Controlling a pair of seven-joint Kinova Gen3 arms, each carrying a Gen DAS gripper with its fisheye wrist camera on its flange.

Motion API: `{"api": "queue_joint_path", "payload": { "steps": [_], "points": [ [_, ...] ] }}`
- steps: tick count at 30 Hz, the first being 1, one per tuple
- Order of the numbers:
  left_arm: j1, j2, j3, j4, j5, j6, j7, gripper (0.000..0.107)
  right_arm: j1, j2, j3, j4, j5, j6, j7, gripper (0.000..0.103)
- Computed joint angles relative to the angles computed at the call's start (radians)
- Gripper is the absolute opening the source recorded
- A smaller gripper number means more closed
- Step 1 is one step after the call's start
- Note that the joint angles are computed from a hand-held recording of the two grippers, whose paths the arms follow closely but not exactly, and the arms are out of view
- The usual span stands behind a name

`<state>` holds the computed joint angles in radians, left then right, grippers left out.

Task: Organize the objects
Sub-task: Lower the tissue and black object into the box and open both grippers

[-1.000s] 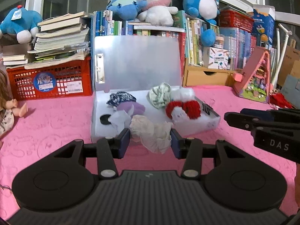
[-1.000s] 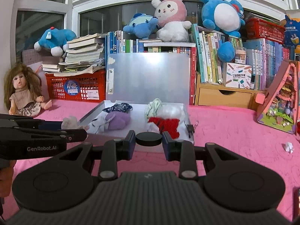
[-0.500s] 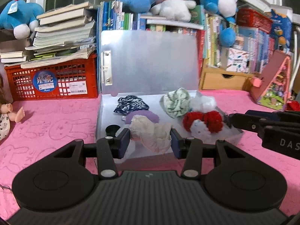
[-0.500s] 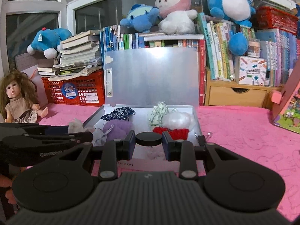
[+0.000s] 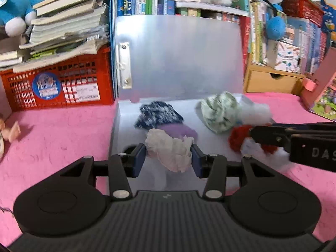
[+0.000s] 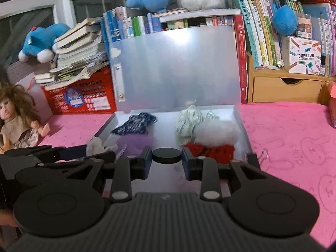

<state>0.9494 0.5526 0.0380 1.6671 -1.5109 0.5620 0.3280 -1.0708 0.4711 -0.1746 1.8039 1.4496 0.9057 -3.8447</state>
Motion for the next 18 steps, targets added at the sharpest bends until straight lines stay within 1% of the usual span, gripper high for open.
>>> {"api": "queue_joint_path", "payload": {
  "steps": [2,4,6,9,13,15,18],
  "points": [
    [-0.018,0.008,-0.002,-0.035,0.024,-0.004,-0.035,0.052,0.027,-0.009,0.005,-0.01,-0.007,-0.029,0.011,0.035],
    [-0.036,0.015,-0.012,-0.065,0.044,-0.029,-0.055,0.052,0.056,-0.017,0.011,-0.017,-0.011,-0.067,0.011,0.035],
    [-0.049,0.028,-0.019,-0.1,0.093,-0.041,-0.112,0.052,0.082,-0.018,0.016,-0.028,-0.022,-0.107,0.02,0.035],
    [-0.058,0.054,-0.023,-0.148,0.185,-0.037,-0.207,0.052,0.109,-0.006,0.029,-0.04,-0.038,-0.167,0.019,0.035],
    [-0.061,0.074,-0.047,-0.166,0.254,-0.068,-0.268,0.052,0.129,0.016,0.048,-0.039,-0.033,-0.249,-0.018,0.035],
    [-0.053,0.083,-0.066,-0.171,0.278,-0.078,-0.287,0.052,0.128,0.028,0.057,-0.044,-0.04,-0.265,-0.016,0.035],
    [-0.034,0.09,-0.106,-0.167,0.299,-0.108,-0.296,0.052,0.121,0.037,0.072,-0.044,-0.02,-0.283,-0.033,0.035]
  ]
}}
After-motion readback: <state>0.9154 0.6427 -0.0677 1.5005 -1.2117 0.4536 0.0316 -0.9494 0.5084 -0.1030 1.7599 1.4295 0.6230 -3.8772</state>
